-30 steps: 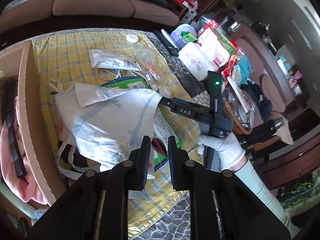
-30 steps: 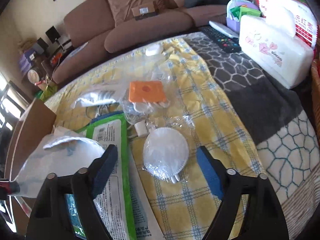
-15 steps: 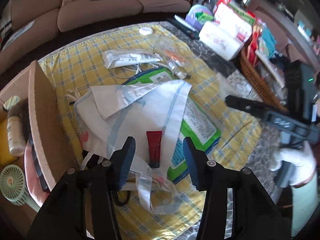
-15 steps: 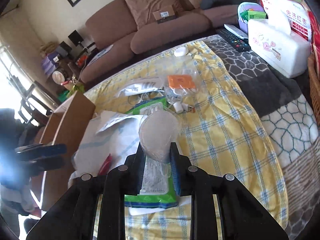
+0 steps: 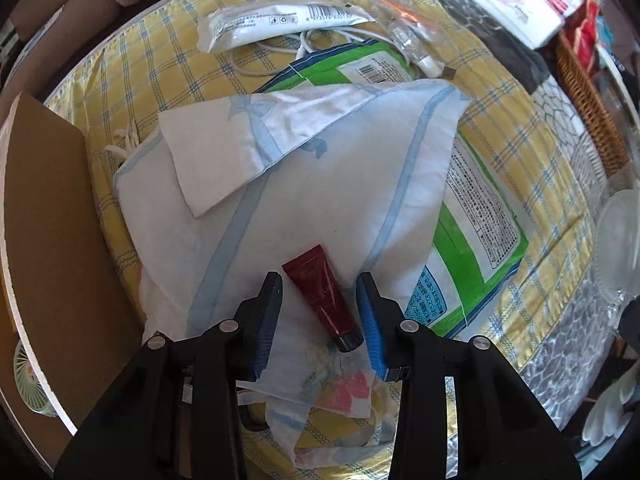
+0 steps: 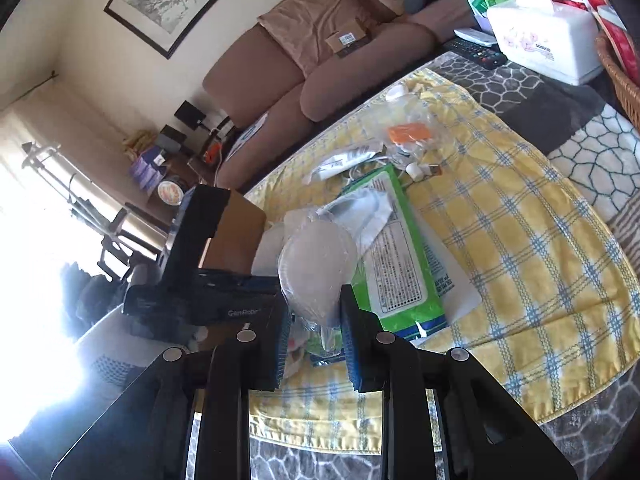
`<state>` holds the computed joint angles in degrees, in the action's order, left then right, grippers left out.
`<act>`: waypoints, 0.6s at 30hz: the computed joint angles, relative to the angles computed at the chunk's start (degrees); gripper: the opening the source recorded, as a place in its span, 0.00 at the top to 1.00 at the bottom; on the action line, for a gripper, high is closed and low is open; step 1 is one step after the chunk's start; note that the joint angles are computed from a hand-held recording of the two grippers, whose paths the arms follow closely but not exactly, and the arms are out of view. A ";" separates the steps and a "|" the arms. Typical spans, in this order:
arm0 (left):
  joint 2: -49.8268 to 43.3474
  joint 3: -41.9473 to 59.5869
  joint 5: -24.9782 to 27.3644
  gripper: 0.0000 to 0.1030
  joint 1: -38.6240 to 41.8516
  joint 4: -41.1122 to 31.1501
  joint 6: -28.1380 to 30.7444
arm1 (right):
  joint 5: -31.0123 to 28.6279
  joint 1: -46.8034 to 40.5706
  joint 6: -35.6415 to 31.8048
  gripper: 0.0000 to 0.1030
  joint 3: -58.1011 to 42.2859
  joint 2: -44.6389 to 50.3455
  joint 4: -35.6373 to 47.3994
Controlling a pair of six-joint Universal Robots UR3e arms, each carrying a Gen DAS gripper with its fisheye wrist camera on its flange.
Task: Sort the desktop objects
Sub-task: 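Drop the red tube from the left gripper into the box while the right drops the white pad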
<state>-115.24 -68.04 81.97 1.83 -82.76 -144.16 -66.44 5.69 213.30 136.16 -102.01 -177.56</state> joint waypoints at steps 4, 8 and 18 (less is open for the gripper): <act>0.62 -0.25 -4.27 0.83 2.37 -2.50 -1.09 | -0.29 0.24 -1.22 0.78 -1.74 -0.50 1.14; 2.77 -2.38 -7.65 0.85 4.57 -2.05 -1.48 | 1.15 -1.02 -2.08 0.78 -0.43 -2.16 1.42; 12.54 13.11 -21.95 0.85 21.26 -31.66 15.32 | -8.89 11.40 -6.13 0.78 -11.90 1.43 7.88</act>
<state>-102.71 -54.93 60.02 23.09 -114.42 -128.83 -75.33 17.08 207.17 124.26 -100.59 -169.68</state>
